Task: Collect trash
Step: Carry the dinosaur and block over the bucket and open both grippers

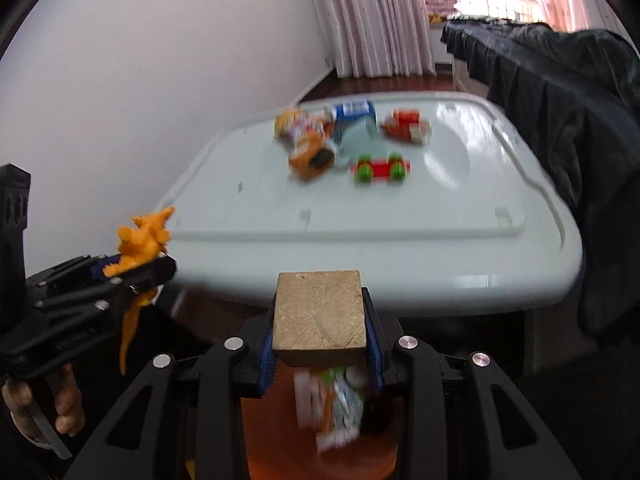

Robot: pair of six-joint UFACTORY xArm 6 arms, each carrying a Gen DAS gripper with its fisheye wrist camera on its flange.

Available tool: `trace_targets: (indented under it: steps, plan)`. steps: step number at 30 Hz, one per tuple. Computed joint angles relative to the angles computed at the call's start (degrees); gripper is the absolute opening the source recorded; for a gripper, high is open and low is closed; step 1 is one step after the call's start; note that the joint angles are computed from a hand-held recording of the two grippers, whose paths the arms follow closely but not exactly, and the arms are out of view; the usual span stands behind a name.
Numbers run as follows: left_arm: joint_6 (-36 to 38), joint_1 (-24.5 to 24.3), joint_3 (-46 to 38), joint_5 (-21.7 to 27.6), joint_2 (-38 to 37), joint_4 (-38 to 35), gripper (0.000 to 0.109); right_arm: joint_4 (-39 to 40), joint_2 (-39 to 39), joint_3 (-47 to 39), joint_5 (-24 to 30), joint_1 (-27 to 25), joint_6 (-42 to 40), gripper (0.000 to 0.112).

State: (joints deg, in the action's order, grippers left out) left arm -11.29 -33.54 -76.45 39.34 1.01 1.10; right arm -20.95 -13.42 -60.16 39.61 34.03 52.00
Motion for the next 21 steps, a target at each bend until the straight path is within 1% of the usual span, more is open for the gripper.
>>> trace_targets:
  steps: [1,4,6,12,15,21]
  plan:
    - [-0.5,-0.1,0.8,0.4,-0.2,0.2,0.040,0.7,-0.1,0.7,0.6,0.5,0.3,0.035]
    - [0.7,0.2,2.7,2.6,0.4,-2.8,0.040,1.7,0.1,2.0,1.8,1.4,1.0,0.035]
    - [2.2,0.6,1.4,4.6,2.3,-5.3,0.040,3.4,0.5,2.6,1.6,1.3,0.8,0.035]
    - [3.3,0.4,-0.2,8.0,4.8,-6.7,0.040,7.6,1.2,3.7,0.9,0.1,-1.7,0.035]
    - [3.6,0.1,-0.3,8.2,4.8,-6.3,0.040,9.1,1.7,3.6,1.0,-0.2,-2.6,0.035]
    - [4.0,-0.1,-0.5,8.5,5.1,-6.5,0.040,9.2,1.6,3.8,0.8,-0.3,-2.4,0.035]
